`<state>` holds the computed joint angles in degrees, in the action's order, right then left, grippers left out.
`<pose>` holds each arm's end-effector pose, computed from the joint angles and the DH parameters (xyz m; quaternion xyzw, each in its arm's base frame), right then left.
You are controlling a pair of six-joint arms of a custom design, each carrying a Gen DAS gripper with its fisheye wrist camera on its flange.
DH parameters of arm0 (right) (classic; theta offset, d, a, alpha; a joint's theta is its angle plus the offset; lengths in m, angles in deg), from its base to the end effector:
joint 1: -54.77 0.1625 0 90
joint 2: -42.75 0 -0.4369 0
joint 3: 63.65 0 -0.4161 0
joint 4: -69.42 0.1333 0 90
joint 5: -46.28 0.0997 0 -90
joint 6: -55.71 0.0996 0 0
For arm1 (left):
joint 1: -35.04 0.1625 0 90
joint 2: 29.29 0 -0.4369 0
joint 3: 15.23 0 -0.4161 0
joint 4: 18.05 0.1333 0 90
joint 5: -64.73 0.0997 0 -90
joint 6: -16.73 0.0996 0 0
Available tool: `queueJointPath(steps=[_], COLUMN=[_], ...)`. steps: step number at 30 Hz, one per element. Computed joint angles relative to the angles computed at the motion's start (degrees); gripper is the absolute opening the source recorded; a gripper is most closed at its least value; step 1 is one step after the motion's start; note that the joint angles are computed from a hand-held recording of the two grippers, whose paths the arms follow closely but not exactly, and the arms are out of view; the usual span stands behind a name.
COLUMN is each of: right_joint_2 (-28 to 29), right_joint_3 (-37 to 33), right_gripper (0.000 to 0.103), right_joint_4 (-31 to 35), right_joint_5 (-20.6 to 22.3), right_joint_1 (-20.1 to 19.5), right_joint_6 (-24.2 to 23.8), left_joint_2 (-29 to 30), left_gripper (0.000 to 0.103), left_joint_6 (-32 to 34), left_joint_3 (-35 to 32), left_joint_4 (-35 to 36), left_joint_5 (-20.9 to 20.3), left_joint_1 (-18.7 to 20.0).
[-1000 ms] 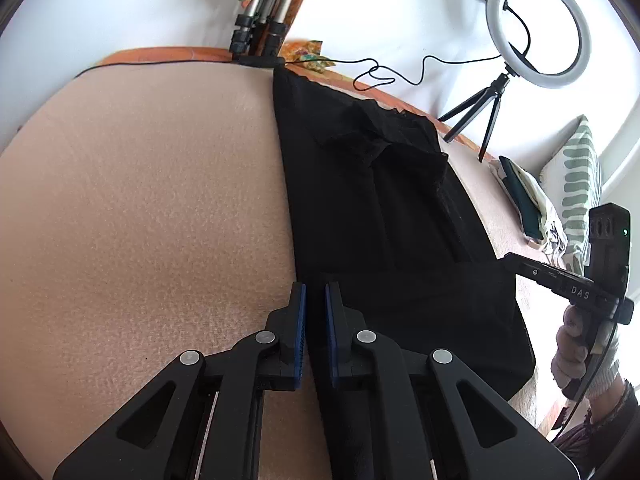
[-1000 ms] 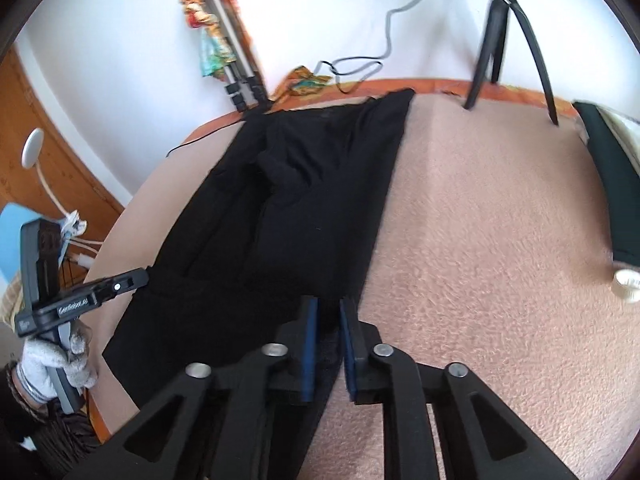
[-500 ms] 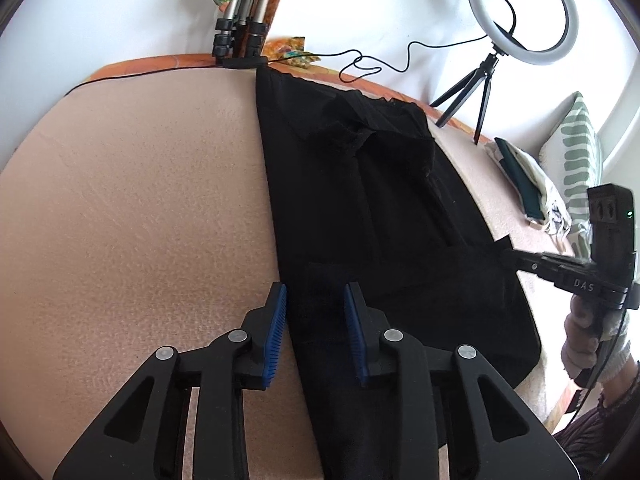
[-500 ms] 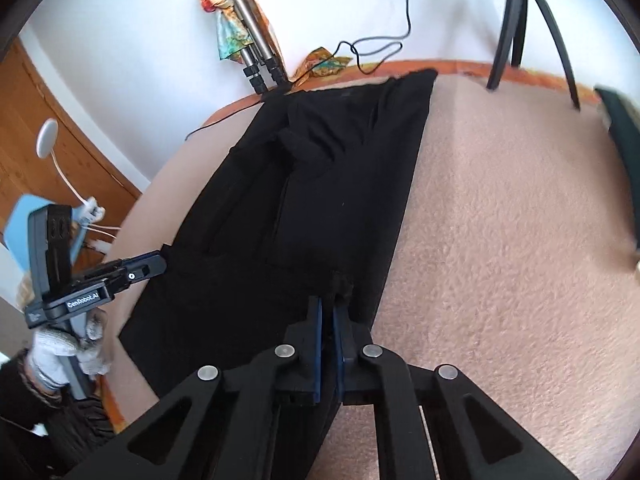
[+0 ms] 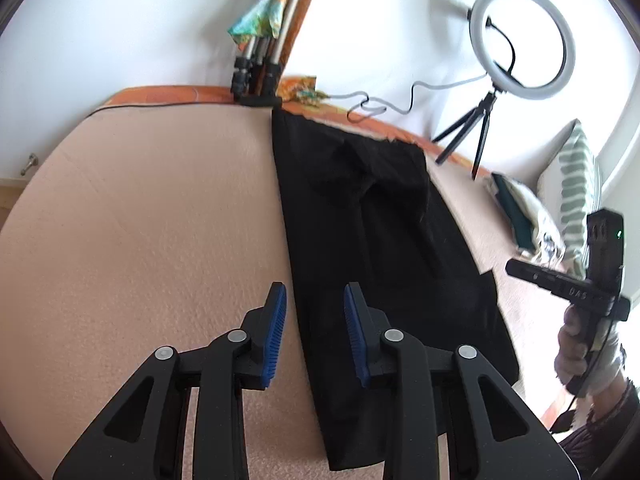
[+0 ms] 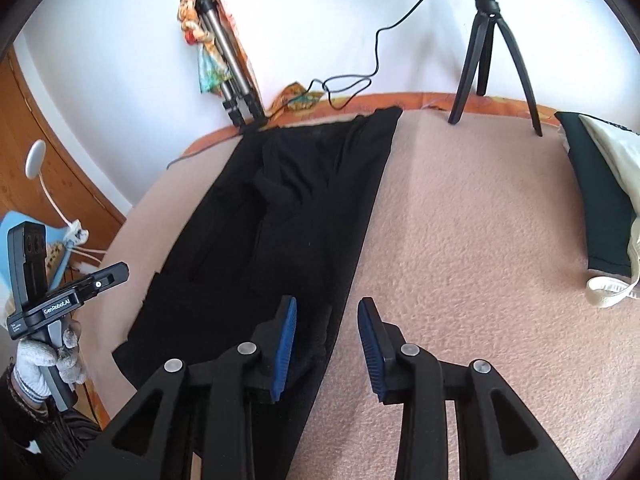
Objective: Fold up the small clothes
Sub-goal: 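Open both tools and press the folded shirt flat, then move both open tools to the collar end of the black shirt strip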
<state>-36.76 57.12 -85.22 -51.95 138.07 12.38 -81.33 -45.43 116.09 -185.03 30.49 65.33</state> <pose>0.0572 -0.5333 0.2668 0.2931 -0.9318 0.1534 0.1491 -0.2742 -0.4099 0.0381 -0.0095 0.8837 -0.4000 0.2426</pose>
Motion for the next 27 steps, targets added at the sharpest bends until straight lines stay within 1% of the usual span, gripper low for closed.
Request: queueJointPath(steps=[1, 4, 5, 6, 8, 10, 11, 13, 15, 19, 23, 27], right_joint_2=[-0.25, 0.07, 0.13, 0.34, 1.19, 2.37, 3.09, 5.28, 7.84, 14.25, 19.76, 24.65], right_joint_3=[0.17, 0.05, 0.01, -0.19, -1.65, -4.19, -5.57, -9.11, -12.28, -18.72, -24.65, -29.23], right_gripper=[0.035, 0.04, 0.045, 0.046, 0.046, 0.046, 0.046, 0.046, 0.04, 0.039, 0.039, 0.038], right_joint_4=[-1.03, -3.7, -4.74, -5.71, -6.71, -5.29, -4.46, -2.68, -1.65, -0.93, 1.42, 1.64], right_joint_5=[0.41, 0.93, 1.27, 1.52, 1.73, 2.42, 2.62, 2.3, 1.49, -0.95, -1.53, -3.3], right_joint_1=[-0.08, 0.24, 0.28, 0.39, 0.69, 0.87, 1.01, 1.59, 2.22, 3.38, 3.6, 3.92], right_joint_6=[0.23, 0.51, 0.14, -0.29, -0.69, 0.1, 0.4, 0.17, -0.2, -0.75, -0.17, -1.04], left_joint_2=[-0.55, -1.9, -2.52, -3.13, -3.57, -3.96, -3.84, -3.62, -2.66, -0.37, 2.06, 4.17], left_gripper=[0.043, 0.043, 0.043, 0.043, 0.043, 0.043, 0.043, 0.043, 0.043, 0.043, 0.043, 0.043], left_joint_6=[0.35, 2.33, 2.97, 3.91, 7.14, 10.21, 12.91, 15.43, 18.93, 25.12, 30.65, 34.14], left_joint_3=[0.23, 0.02, -0.27, -0.71, -1.62, -3.43, -4.16, -5.88, -7.98, -11.95, -15.22, -18.38], left_joint_4=[-0.8, -2.38, -2.37, -2.44, -4.03, -2.88, -4.08, -2.98, -3.0, -5.0, -8.68, -8.77], left_joint_5=[0.64, 1.2, 1.03, 0.84, 0.51, 0.61, 0.19, -0.26, 0.07, -1.28, -3.72, -4.51], left_joint_1=[-0.03, 1.14, 1.81, 2.65, 4.11, 5.95, 6.98, 8.7, 10.62, 14.33, 17.43, 19.77])
